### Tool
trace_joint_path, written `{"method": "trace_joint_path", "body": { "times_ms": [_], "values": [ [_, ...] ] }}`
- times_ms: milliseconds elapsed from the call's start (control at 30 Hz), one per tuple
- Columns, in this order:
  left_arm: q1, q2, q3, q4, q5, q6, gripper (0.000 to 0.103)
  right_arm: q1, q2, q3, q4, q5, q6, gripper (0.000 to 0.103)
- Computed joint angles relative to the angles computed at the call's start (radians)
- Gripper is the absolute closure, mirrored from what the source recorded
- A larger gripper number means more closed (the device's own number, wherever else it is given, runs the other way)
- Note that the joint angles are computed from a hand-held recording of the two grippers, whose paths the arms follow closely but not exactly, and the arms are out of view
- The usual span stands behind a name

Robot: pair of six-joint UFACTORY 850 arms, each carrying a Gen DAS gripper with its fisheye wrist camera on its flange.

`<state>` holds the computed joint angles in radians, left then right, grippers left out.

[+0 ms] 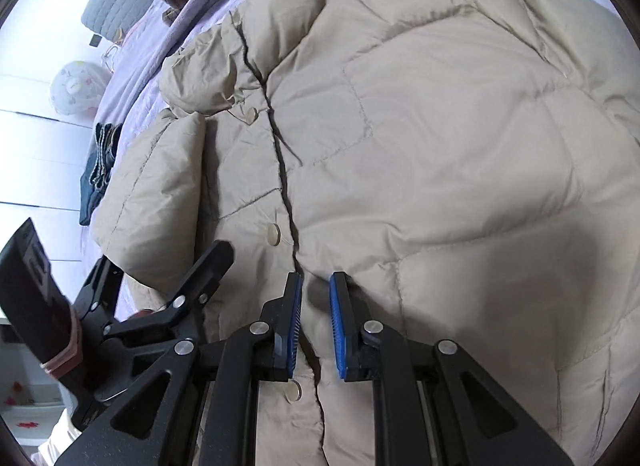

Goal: Fold large clothes

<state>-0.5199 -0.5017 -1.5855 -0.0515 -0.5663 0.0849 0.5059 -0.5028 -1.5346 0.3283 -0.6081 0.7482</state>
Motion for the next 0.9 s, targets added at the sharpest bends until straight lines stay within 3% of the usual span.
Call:
{"method": "trace_joint_path", "body": {
  "times_ms": [33, 100, 133, 167, 200, 267, 400, 467, 533, 633, 667, 833, 900],
  "values": [
    [0.014, 0.023, 0.019, -0.041, 0.004, 0.031, 0.003, -0.001, 0.019, 0.015, -0.017, -0.006, -0.002, 0.086],
    [0.053, 0.090, 0.080, -0.126, 0.017, 0.073, 0.003, 0.009, 0.028, -0.007, -0.077, -0.031, 0.009, 0.068],
    [0.076, 0.106, 0.092, -0.153, 0.023, 0.073, 0.003, 0.018, 0.025, -0.026, -0.114, -0.042, 0.019, 0.040],
    [0.097, 0.134, 0.116, -0.149, 0.034, 0.041, 0.003, 0.025, 0.049, -0.006, -0.153, -0.047, 0.026, 0.021],
    [0.124, 0.149, 0.127, -0.148, 0.040, 0.012, 0.003, 0.038, 0.044, -0.028, -0.209, -0.045, 0.038, 0.019],
    [0.198, 0.128, 0.106, -0.201, 0.015, 0.005, 0.003, 0.072, 0.013, -0.107, -0.321, -0.080, 0.029, 0.019],
    [0.304, 0.085, 0.085, -0.250, -0.030, -0.103, 0.008, 0.154, -0.167, -0.400, -0.511, -0.251, -0.097, 0.018],
    [0.318, 0.032, 0.045, -0.227, -0.061, -0.167, 0.036, 0.193, -0.267, -0.549, -0.587, -0.346, -0.163, 0.018],
    [0.317, -0.006, 0.026, -0.180, -0.086, -0.219, 0.054, 0.219, -0.387, -0.719, -0.646, -0.442, -0.226, 0.018],
    [0.304, -0.026, 0.037, -0.112, -0.098, -0.263, 0.058, 0.213, -0.473, -0.843, -0.690, -0.497, -0.215, 0.018],
    [0.297, -0.022, 0.049, -0.095, -0.089, -0.272, 0.058, 0.207, -0.452, -0.817, -0.707, -0.493, -0.164, 0.018],
    [0.287, -0.009, 0.078, -0.059, -0.069, -0.282, 0.058, 0.130, -0.186, -0.409, -0.749, -0.261, 0.208, 0.019],
    [0.282, -0.017, 0.068, -0.043, -0.077, -0.284, 0.058, 0.089, -0.097, -0.253, -0.689, -0.181, 0.309, 0.035]
  ]
}}
